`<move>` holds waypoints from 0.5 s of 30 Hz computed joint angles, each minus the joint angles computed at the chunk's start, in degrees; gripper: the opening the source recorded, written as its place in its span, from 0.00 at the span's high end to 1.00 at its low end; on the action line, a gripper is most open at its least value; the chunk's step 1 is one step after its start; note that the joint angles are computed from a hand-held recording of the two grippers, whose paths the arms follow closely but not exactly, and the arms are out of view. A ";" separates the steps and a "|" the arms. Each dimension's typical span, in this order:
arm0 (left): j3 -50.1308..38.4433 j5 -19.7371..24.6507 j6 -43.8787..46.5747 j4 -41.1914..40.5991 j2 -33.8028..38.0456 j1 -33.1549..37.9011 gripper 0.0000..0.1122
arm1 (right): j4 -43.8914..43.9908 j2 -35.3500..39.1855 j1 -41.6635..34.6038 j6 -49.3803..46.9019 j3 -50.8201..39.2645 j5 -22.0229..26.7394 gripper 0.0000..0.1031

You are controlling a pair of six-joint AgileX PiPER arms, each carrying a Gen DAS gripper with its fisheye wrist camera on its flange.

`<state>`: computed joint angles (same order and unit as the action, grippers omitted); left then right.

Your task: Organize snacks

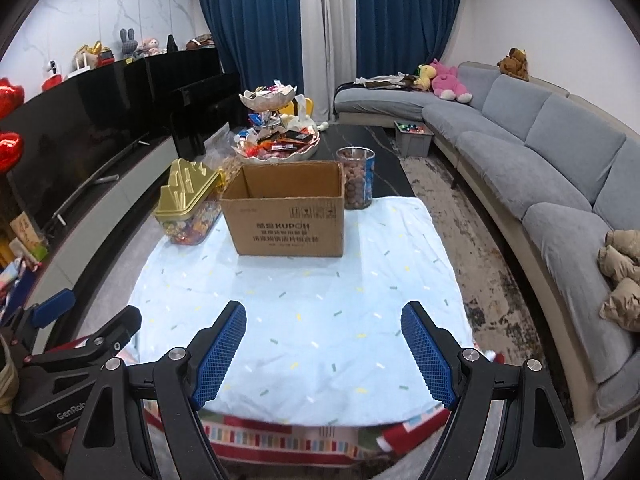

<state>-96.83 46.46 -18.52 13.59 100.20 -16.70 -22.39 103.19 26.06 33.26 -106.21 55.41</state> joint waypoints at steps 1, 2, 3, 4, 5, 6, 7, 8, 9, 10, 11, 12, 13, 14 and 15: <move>0.62 0.06 -0.02 0.12 -0.49 -0.01 0.09 | -0.36 -0.69 0.32 0.57 0.86 -0.04 0.22; 1.38 -0.07 -0.39 0.55 -1.13 -0.09 0.09 | -1.27 -1.40 0.73 1.55 1.80 -0.13 0.22; 2.38 -0.47 -1.19 1.27 -1.93 -0.14 0.09 | -2.01 -1.95 1.01 2.28 2.48 -0.27 0.22; 3.68 -0.92 -2.11 2.12 -2.94 -0.26 0.09 | -2.49 -2.29 1.23 2.70 2.80 -0.22 0.22; 4.78 -1.33 -3.05 2.90 -3.74 -0.38 0.09 | -3.06 -2.58 1.48 3.19 3.13 -0.16 0.22; 5.51 -1.62 -3.68 3.43 -4.26 -0.40 0.09 | -3.48 -2.91 1.70 3.67 3.51 -0.18 0.22; 6.51 -2.04 -4.67 4.37 -4.98 -0.52 0.09 | -3.38 -3.12 1.75 3.76 3.78 -0.25 0.22; 6.96 -2.24 -5.09 4.84 -5.32 -0.60 0.09 | -3.05 -3.09 1.75 3.62 3.69 -0.22 0.22; 7.38 -2.51 -5.46 5.18 -5.70 -0.68 0.09 | -2.94 -3.28 1.86 3.78 3.93 -0.45 0.22; 8.11 -3.02 -6.21 5.79 -6.33 -0.82 0.09 | -2.93 -3.60 1.95 3.93 4.27 -0.69 0.22; 8.66 -3.30 -6.78 6.38 -6.82 -1.01 0.09 | -3.26 -4.15 2.20 4.28 4.87 -1.05 0.22; 9.20 -3.60 -7.29 6.91 -7.32 -1.24 0.09 | -3.61 -4.68 2.41 4.57 5.43 -1.34 0.22; 9.58 -3.81 -7.39 7.07 -7.69 -1.40 0.09 | -4.33 -5.33 2.70 5.18 6.14 -1.79 0.22; 9.93 -3.90 -7.46 7.14 -8.06 -1.57 0.09 | -5.55 -6.11 3.11 6.17 7.03 -2.22 0.22; 10.26 -3.98 -7.58 7.23 -8.37 -1.71 0.09 | -6.44 -6.81 3.37 6.87 7.80 -2.51 0.22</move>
<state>-86.57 42.48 -26.11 20.82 91.83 -18.41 -28.83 96.38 29.43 40.13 -98.40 52.89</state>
